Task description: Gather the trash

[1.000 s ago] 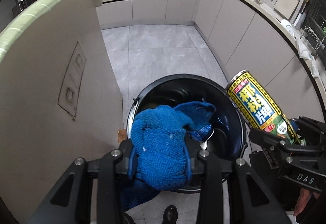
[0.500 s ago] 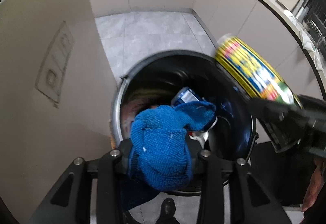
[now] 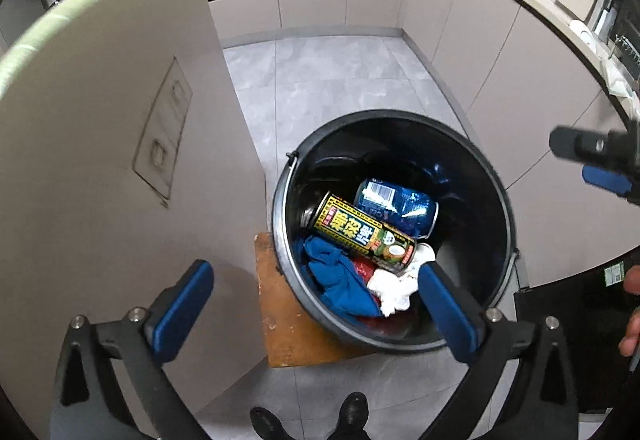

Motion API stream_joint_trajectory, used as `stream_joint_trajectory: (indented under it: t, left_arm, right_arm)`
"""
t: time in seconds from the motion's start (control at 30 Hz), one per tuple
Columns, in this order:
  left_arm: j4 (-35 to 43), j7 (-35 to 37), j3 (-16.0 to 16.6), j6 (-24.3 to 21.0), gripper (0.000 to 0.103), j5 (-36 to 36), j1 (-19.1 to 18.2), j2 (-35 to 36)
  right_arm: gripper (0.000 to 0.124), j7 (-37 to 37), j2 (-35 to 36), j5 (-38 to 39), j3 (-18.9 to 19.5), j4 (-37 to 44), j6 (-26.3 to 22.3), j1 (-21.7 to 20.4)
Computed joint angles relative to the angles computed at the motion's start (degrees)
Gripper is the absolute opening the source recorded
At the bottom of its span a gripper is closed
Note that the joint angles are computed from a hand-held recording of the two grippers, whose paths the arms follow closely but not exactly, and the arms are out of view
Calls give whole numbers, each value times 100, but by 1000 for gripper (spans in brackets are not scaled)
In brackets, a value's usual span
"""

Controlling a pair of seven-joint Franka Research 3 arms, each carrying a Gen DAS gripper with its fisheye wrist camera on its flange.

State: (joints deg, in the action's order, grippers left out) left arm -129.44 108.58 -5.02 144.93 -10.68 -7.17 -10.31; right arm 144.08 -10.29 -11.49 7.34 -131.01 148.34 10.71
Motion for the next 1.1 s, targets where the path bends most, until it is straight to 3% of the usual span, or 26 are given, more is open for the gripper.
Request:
stream_joint_trajectory:
  t: [0.23,0.43,0.63,0.83,1.1]
  left_arm:
    - [-209,314,175,52,102,-258,-64,-540]
    - [-492,578,431,22,102,-397,-199,-1290]
    - [-712,603,726,-466,102,-169,-155,-2214]
    - [-902,654,1097,-1021,102,-168,-162,-3159]
    - [-985,571,1384,-1185,102,-152,-103,-4027]
  right_arm:
    - [103,370,-597,-391,304,-152,-406,-35]
    - [103,696,-1163,-887,780,-1,-1102,35]
    - [103,857,-1692,-1144,1286,359,-2130,288]
    - [103,1094,-1993,-1190,1759,826,-2803,547]
    - [103,1441,-1881,-1667,2516,1712,-3869,797]
